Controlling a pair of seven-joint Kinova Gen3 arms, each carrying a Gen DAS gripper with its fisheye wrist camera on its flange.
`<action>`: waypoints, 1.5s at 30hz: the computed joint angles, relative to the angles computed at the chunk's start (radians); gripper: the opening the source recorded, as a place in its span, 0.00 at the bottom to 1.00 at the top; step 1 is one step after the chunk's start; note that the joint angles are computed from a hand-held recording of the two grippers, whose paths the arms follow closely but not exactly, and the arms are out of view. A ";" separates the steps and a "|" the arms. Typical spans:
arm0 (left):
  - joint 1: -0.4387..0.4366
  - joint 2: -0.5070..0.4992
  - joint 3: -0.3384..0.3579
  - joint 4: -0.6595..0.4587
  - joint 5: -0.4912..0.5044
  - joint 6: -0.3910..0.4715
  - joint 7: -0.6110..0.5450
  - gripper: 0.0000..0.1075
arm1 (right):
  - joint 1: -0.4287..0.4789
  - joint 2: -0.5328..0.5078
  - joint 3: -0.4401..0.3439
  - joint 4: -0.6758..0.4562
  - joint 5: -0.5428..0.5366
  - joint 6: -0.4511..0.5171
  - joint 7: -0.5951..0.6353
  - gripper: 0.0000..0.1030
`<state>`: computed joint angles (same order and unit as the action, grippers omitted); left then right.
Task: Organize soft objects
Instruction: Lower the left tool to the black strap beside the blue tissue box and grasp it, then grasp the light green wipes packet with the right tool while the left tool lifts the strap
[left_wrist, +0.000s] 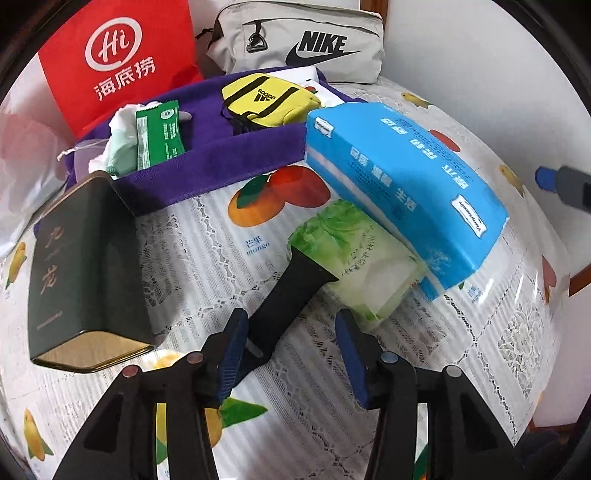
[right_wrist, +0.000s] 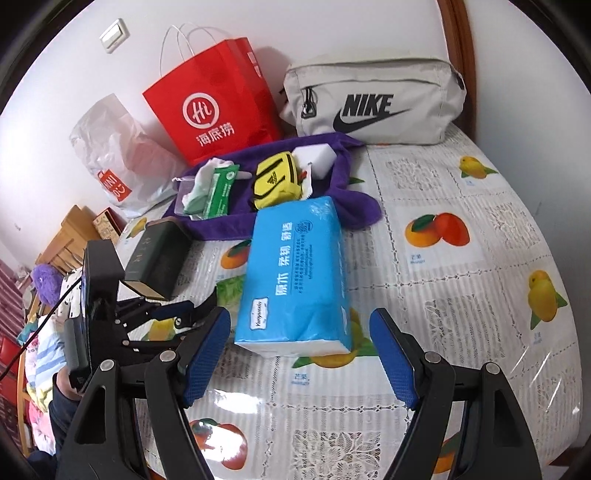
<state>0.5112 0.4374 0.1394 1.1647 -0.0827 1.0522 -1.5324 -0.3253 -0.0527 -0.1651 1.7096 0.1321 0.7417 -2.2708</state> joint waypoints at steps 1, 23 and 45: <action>-0.015 0.002 0.007 -0.002 0.015 -0.002 -0.016 0.44 | 0.001 0.004 0.002 0.000 -0.003 0.000 0.003 0.75; -0.069 0.027 0.017 -0.047 0.111 0.063 -0.154 0.21 | 0.004 0.060 0.031 -0.009 -0.091 -0.023 0.096 0.75; -0.088 -0.035 0.007 0.026 0.122 0.022 -0.059 0.16 | -0.026 0.051 0.010 -0.021 -0.083 -0.014 0.100 0.75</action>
<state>0.4231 0.4020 0.1461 1.1907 0.0393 1.0746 -1.5911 -0.3513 -0.0019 -0.1551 1.6885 0.0494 0.7274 -2.1709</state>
